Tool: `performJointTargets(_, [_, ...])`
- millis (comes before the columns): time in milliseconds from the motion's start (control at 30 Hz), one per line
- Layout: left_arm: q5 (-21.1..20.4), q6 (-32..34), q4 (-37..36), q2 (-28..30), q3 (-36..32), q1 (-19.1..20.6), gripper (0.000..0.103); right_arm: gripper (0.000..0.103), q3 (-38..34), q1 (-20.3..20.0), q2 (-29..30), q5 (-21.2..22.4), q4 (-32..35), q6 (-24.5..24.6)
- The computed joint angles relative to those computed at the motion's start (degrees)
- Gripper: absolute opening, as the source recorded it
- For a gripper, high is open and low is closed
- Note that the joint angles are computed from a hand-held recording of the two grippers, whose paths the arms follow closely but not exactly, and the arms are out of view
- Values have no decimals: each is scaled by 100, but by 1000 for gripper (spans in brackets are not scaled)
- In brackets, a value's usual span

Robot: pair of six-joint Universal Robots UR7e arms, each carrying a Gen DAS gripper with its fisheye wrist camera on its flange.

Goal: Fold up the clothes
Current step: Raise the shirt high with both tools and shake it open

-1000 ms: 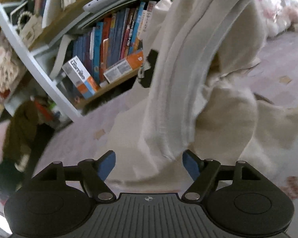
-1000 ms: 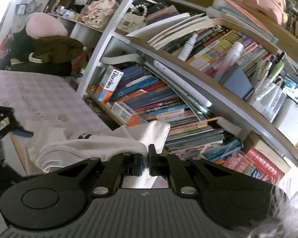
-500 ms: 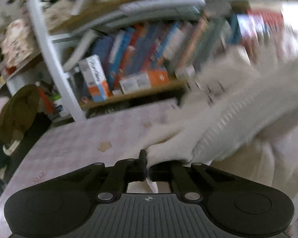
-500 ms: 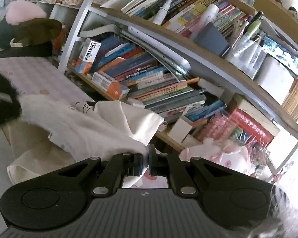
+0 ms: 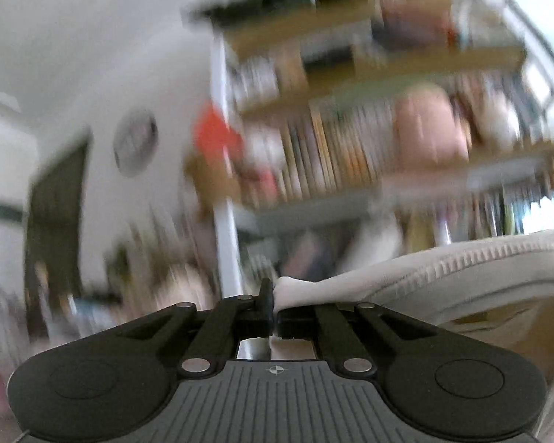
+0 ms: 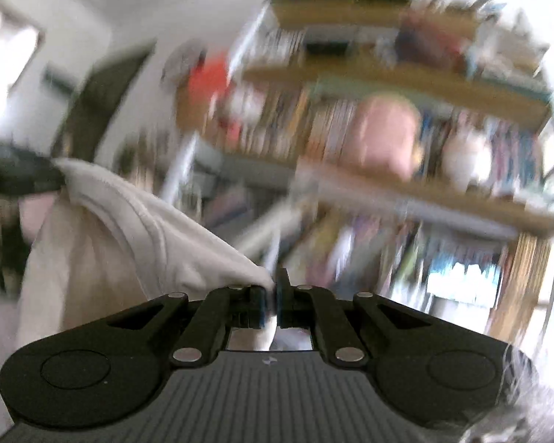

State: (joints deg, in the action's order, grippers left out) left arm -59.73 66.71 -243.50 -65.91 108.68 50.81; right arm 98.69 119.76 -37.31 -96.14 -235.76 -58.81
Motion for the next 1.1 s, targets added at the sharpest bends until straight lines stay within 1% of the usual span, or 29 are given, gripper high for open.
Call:
performJointTargets(100, [-680, 124, -199, -258, -55, -209, 2, 5, -14, 130, -144, 765, -428, 167])
performJointTargets(200, [-1050, -61, 12, -491, -57, -303, 2, 5, -18, 230, -287, 1422, -760, 396])
performJointTargets(233, [-1156, -128, 100, -559, -72, -325, 3, 5, -35, 251, -324, 1482, -728, 447])
performJointTargets(267, [-1159, -235, 253, -600, -102, -300, 3, 5, -56, 272, -359, 1542, -695, 499])
performJointTargets(300, [-1089, -437, 576, -639, -147, -227, 3, 5, -84, 286, -389, 1567, -623, 550])
performJointTargets(333, [-1014, -635, 902, -673, -199, -153, 3, 5, -134, 274, -394, 1431, -374, 591])
performJointTargets(367, [-793, -782, 1180, -631, -283, -67, 3, 5, -186, 261, -398, 1262, -97, 638])
performJointTargets(400, [-480, -942, 1576, -583, -349, 75, 4, 5, -232, 245, -398, 934, 295, 704])
performJointTargets(433, [-177, -1121, 2012, -530, -439, 215, 8, 5, -287, 215, -383, 608, 695, 789])
performJointTargets(467, [112, -1327, 2483, -468, -545, 360, 8, 5, -319, 117, -305, 272, 1068, 891])
performJointTargets(567, [760, -2267, 4040, -109, -849, 1042, 7, 5, -623, -159, -33, -705, 2419, 1314])
performJointTargets(600, [831, -2647, 4570, 34, -934, 1305, 6, 5, -787, -254, 89, -1021, 2917, 1483])
performJointTargets(633, [838, -2863, 4923, 164, -988, 1503, 5, 5, -958, -379, 300, -1359, 3298, 1601])
performJointTargets(700, [924, -2934, 5592, 527, -1267, 1808, 5, 5, -1384, -608, 754, -1955, 3996, 1832])
performJointTargets(733, [975, -2962, 5930, 721, -1445, 1948, 5, 5, -1585, -696, 921, -2154, 4309, 1964])
performJointTargets(767, [975, -2945, 6087, 881, -1628, 2041, 5, 5, -1808, -778, 1091, -2339, 4604, 2077])
performJointTargets(867, [951, -2943, 6565, 1302, -2248, 2291, 5, 5, -2541, -931, 1580, -2741, 4954, 2002])
performJointTargets(933, [864, -2965, 6862, 1487, -2720, 2409, 5, 5, -3071, -985, 1836, -2827, 5272, 2062])
performJointTargets(1033, [699, -2718, 6896, 1817, -3302, 2478, 5, 5, -3866, -1003, 2300, -2953, 5189, 1712])
performJointTargets(1067, [655, -2636, 6916, 1925, -3501, 2491, 5, 5, -4148, -1006, 2435, -2985, 5201, 1655])
performJointTargets(1100, [640, -2578, 6952, 1999, -3655, 2495, 5, 5, -4500, -1011, 2572, -3011, 5366, 1709])
